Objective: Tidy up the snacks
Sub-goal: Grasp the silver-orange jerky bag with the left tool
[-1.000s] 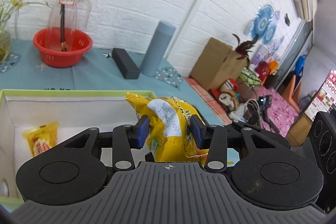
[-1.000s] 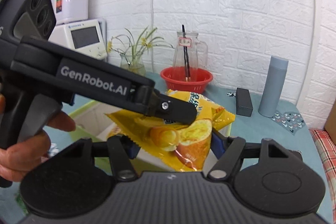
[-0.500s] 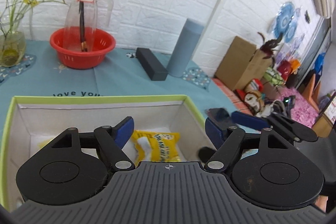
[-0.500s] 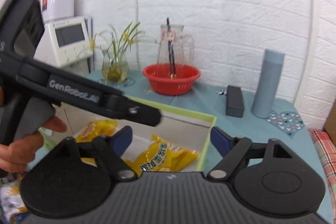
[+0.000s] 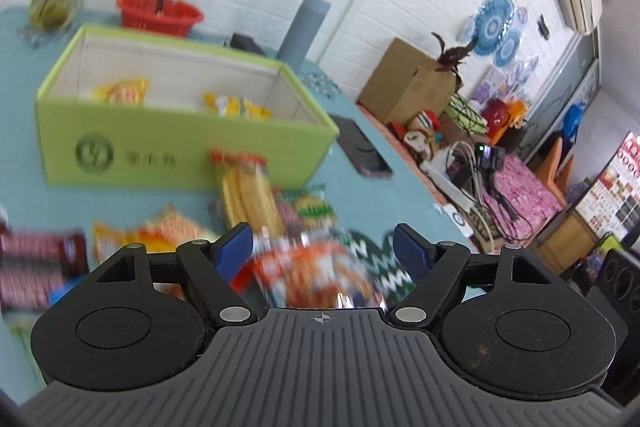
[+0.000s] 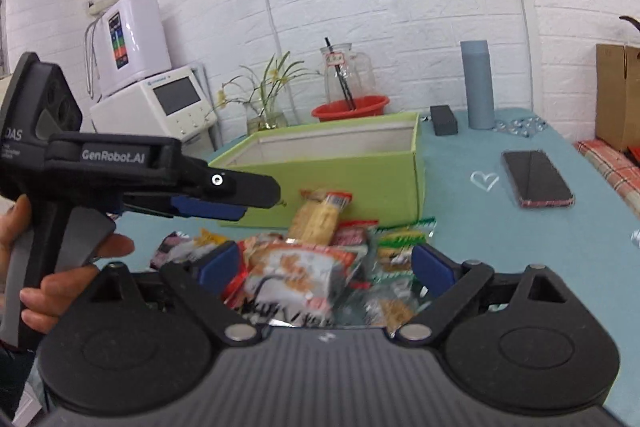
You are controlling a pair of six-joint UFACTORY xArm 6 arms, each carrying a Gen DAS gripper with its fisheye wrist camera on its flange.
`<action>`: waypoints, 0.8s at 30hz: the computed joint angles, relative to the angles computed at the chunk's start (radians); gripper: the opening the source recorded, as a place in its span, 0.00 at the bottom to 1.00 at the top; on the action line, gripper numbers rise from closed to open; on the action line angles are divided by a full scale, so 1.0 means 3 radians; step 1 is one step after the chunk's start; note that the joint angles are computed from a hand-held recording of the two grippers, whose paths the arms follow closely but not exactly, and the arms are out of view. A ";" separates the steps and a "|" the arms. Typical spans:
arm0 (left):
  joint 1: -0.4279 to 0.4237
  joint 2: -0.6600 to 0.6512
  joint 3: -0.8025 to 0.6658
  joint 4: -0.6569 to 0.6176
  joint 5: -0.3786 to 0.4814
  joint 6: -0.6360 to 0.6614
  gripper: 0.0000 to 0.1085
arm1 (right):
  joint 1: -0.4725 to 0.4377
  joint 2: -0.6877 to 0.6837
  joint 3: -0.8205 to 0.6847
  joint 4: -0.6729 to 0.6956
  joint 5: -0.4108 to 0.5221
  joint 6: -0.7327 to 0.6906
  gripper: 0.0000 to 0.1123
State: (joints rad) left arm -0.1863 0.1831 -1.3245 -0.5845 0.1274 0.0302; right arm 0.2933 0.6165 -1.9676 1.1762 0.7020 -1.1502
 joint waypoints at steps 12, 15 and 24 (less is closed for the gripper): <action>-0.0029 0.0204 -0.0211 -0.0055 0.0426 -0.0023 0.38 | 0.0118 0.0230 -0.0182 -0.0317 0.0139 0.0348 0.72; -0.0031 0.0141 -0.0122 -0.0479 0.0449 0.0334 0.28 | 0.0141 0.0105 -0.0004 -0.0280 -0.0006 0.0243 0.66; 0.0054 -0.0023 -0.0224 -0.0395 0.0358 0.0400 0.27 | 0.0228 0.0254 -0.0525 -0.0238 -0.0044 0.0180 0.62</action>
